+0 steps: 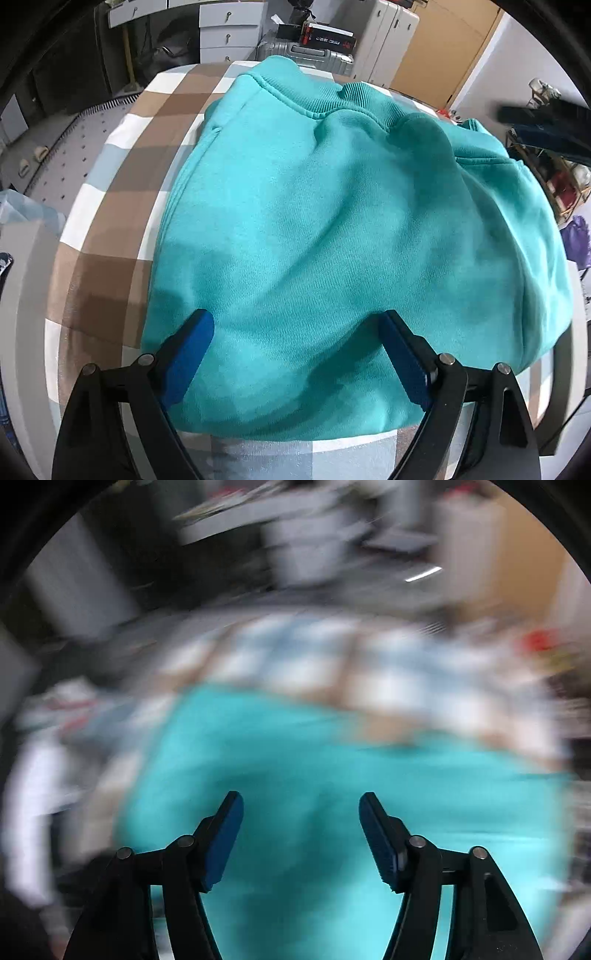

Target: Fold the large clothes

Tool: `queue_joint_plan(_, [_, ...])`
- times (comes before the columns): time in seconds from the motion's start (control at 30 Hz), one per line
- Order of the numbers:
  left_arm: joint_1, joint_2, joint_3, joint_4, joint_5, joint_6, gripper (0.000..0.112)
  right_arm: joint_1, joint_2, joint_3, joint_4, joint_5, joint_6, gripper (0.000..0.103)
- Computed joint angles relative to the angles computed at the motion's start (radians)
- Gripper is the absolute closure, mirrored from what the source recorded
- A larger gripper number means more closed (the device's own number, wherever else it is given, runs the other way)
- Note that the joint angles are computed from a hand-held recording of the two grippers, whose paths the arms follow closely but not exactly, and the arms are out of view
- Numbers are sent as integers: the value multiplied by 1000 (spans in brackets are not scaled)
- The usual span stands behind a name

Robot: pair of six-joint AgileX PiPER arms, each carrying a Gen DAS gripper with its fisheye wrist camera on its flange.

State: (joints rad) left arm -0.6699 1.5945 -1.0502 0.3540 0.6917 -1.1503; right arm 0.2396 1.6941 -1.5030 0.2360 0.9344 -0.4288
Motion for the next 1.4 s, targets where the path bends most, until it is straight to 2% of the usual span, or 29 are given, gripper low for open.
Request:
queue_joint_plan(0.03, [-1,8,-10,4,12,-5,24,-24,-22,26,-93,-64,46,29])
queue_joint_plan(0.07, [-2,14,-18,8,23,-13,24,-39,-22,38,-145,-89,51,29])
queue_joint_plan(0.13, [-4,22,-28,12,35,-20,24,-93,64,-22,-211,-33,60,34])
queue_joint_plan(0.2, [-11,26,-33,19,46,-27,24,-117,191,-73,-276,27,123,36])
queue_joint_plan(0.23, [-11,29,-35,21,46,-21,23,-120,223,-64,-289,13,125,36])
queue_joint_plan(0.33, [1,43,-34,22,27,-2,20,-86,208,71,-368,-170,172,34])
queue_joint_plan(0.43, [-6,50,-44,33,42,-9,20,-110,210,45,-319,-137,212,33])
queue_joint_plan(0.5, [-28,43,-50,37,69,-36,20,-148,181,36,-247,-109,128,35])
queue_joint_plan(0.6, [-36,43,-63,42,92,-58,20,-259,84,69,-50,-54,-77,36])
queue_joint_plan(0.7, [-43,39,-49,62,79,-62,20,-308,-21,139,-18,-20,-143,35])
queue_joint_plan(0.8, [-24,34,-39,47,59,-29,20,-365,-57,210,0,17,-225,35])
queue_joint_plan(0.83, [-21,30,-34,43,53,-28,20,-374,-61,252,-8,2,-247,35])
queue_joint_plan(0.9, [-9,32,-32,35,39,-16,20,-350,-63,347,-80,-98,-250,35])
queue_joint_plan(0.97, [-5,38,-36,38,35,-13,20,-319,-86,470,-115,-262,-280,33])
queue_joint_plan(1.03, [-12,42,-36,58,39,-23,20,-289,-118,520,-175,-324,-219,34])
queue_joint_plan(1.13, [-25,42,-31,80,44,-27,20,-261,-136,474,-261,-237,-179,37])
queue_joint_plan(1.27, [-19,36,-26,68,40,5,20,-355,-232,439,-115,-135,-310,37])
queue_joint_plan(1.33, [-11,32,-22,56,33,19,20,-370,-249,467,-114,-159,-320,35])
queue_joint_plan(1.4, [-10,27,-18,47,30,26,20,-368,-190,493,-160,-174,-261,35])
